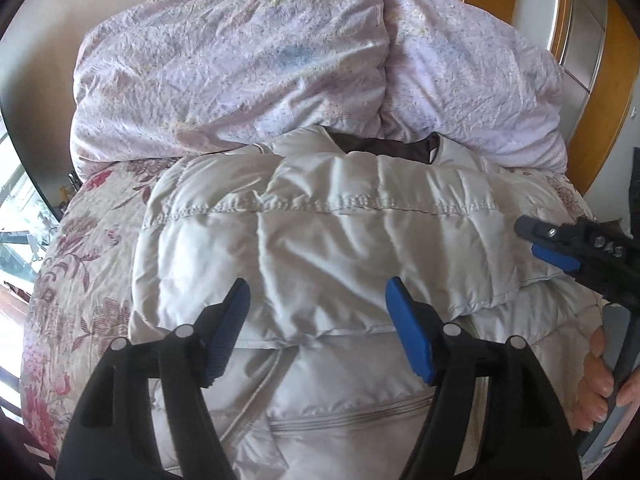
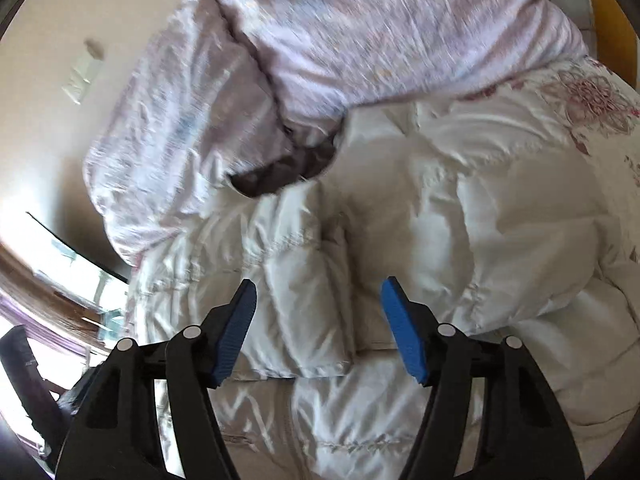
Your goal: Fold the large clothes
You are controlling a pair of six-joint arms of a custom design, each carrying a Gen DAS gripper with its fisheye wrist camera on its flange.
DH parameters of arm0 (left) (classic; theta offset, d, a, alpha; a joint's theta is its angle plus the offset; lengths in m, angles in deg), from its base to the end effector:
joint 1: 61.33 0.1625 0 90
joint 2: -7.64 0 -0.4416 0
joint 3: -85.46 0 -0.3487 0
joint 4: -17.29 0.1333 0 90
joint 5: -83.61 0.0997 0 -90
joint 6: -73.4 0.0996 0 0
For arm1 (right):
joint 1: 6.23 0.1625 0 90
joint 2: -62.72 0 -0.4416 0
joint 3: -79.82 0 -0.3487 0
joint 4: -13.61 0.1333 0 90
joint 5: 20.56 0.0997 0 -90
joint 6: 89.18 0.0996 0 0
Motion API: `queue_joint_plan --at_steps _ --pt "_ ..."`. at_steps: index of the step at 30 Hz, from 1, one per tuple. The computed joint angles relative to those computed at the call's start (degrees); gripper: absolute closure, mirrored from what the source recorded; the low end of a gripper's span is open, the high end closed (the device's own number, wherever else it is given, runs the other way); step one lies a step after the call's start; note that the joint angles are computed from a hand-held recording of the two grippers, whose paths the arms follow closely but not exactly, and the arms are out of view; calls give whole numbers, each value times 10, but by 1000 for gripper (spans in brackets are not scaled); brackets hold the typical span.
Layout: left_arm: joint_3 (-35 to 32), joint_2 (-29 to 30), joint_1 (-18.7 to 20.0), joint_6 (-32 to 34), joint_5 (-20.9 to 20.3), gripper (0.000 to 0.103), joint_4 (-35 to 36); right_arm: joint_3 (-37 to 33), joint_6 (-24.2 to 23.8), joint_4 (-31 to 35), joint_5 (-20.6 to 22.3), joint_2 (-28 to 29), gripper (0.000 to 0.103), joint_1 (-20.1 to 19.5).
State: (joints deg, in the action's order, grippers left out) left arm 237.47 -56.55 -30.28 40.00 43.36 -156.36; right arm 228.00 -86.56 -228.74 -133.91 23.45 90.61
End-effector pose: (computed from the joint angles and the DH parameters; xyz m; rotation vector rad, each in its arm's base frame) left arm -0.1493 -0.3342 0.1402 0.5676 2.3209 -0.7389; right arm 0.1365 -0.3504 0.1143 -0.1183 -2.6090 1.0777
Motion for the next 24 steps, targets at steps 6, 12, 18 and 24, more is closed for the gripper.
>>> queue_joint_plan --at_steps 6,12,18,24 --pt "3 -5 -2 -8 23 29 19 -19 -2 48 -6 16 54 -11" --pt "4 -9 3 -14 28 28 29 -23 -56 -73 -52 56 96 31" --pt "7 -5 8 -13 31 27 26 -56 -23 -16 -171 59 103 23" --pt "6 2 18 -8 35 26 21 -29 -27 -62 -139 61 102 -2"
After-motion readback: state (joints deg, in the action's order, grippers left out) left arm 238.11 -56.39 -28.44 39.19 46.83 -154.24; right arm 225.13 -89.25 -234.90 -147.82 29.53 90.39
